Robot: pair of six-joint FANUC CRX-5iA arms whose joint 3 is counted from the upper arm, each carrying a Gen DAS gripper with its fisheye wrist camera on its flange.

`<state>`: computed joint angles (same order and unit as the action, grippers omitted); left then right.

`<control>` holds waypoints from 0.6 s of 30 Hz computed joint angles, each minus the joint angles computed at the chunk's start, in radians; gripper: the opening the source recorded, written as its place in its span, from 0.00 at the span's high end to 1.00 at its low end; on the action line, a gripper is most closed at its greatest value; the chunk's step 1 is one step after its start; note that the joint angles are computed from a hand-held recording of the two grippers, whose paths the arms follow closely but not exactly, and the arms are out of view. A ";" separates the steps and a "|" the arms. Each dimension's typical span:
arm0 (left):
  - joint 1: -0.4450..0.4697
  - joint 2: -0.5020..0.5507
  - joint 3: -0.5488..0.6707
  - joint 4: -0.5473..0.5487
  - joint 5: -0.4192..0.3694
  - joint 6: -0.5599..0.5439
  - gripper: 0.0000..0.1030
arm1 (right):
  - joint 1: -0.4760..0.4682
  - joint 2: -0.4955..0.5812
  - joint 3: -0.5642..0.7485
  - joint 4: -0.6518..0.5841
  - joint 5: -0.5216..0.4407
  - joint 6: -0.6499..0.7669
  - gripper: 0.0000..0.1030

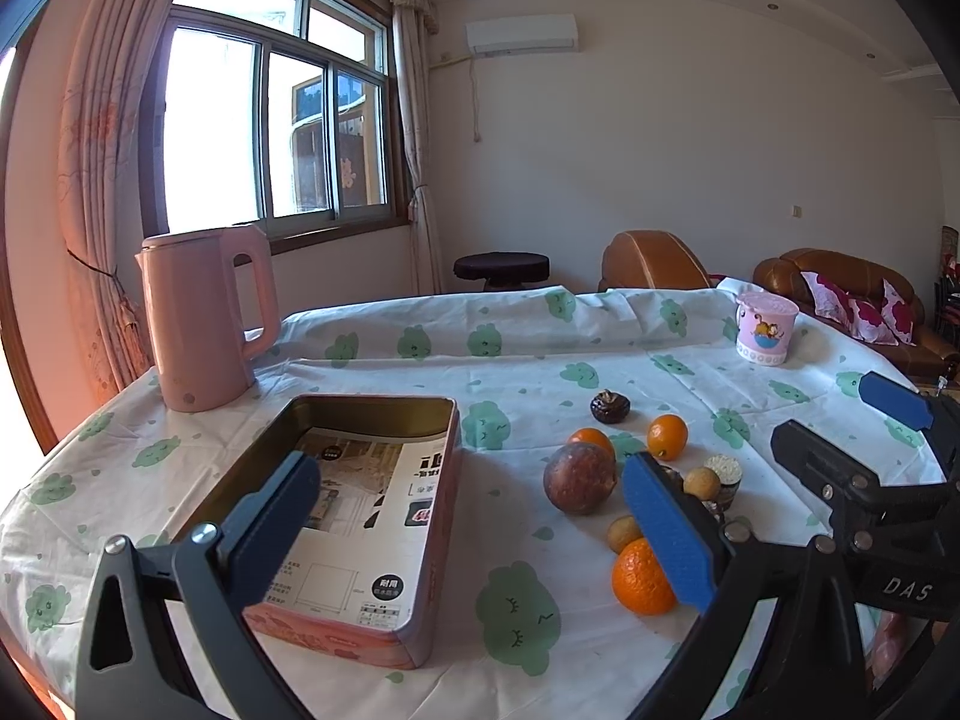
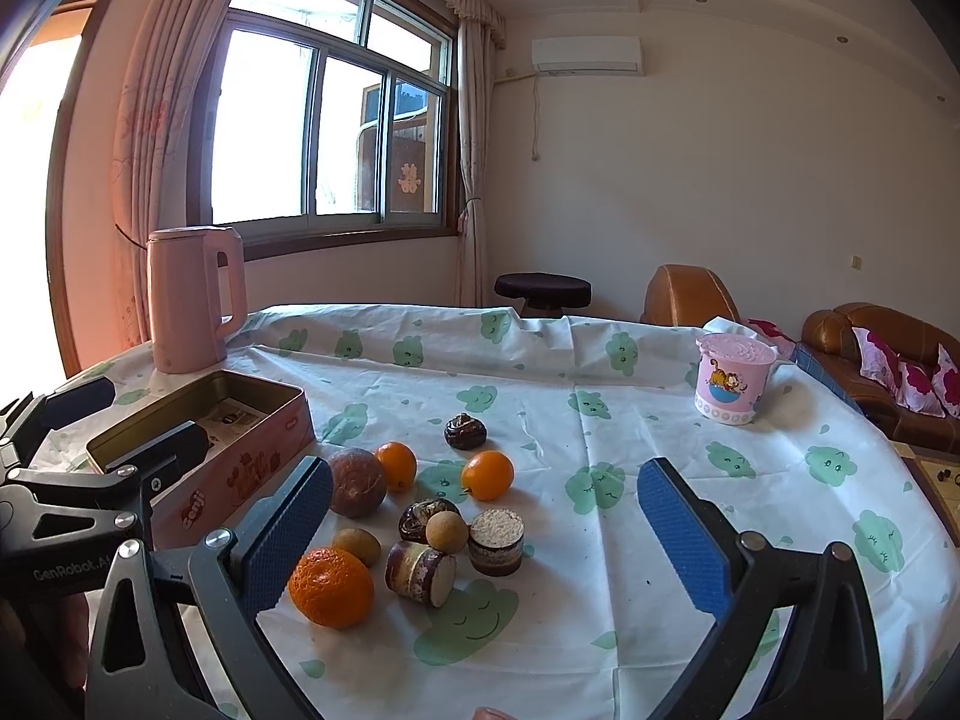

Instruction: Organize fruits

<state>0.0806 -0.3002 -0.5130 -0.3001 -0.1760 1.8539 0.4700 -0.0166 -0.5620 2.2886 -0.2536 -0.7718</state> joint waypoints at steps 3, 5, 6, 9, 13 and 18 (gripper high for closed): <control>0.007 -0.003 -0.012 0.025 0.009 -0.026 0.00 | -0.001 0.000 0.000 0.002 0.001 -0.002 0.01; 0.006 -0.003 -0.010 0.022 0.007 -0.024 0.00 | 0.003 0.000 -0.002 -0.008 -0.003 0.005 0.01; 0.005 -0.001 -0.007 0.016 0.003 -0.017 0.00 | 0.002 0.000 -0.001 -0.007 -0.002 0.006 0.01; 0.006 -0.001 -0.010 0.022 0.003 -0.024 0.00 | 0.001 0.000 -0.001 -0.005 -0.001 0.004 0.01; 0.009 -0.004 -0.018 0.039 0.006 -0.043 0.00 | -0.005 0.000 -0.002 0.005 0.005 -0.008 0.01; -0.008 0.011 0.011 -0.007 -0.025 0.008 0.00 | -0.016 -0.001 -0.004 0.016 0.013 -0.021 0.01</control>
<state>0.0722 -0.2888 -0.5022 -0.3068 -0.2011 1.8621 0.4536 -0.0174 -0.5657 2.3043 -0.2403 -0.7924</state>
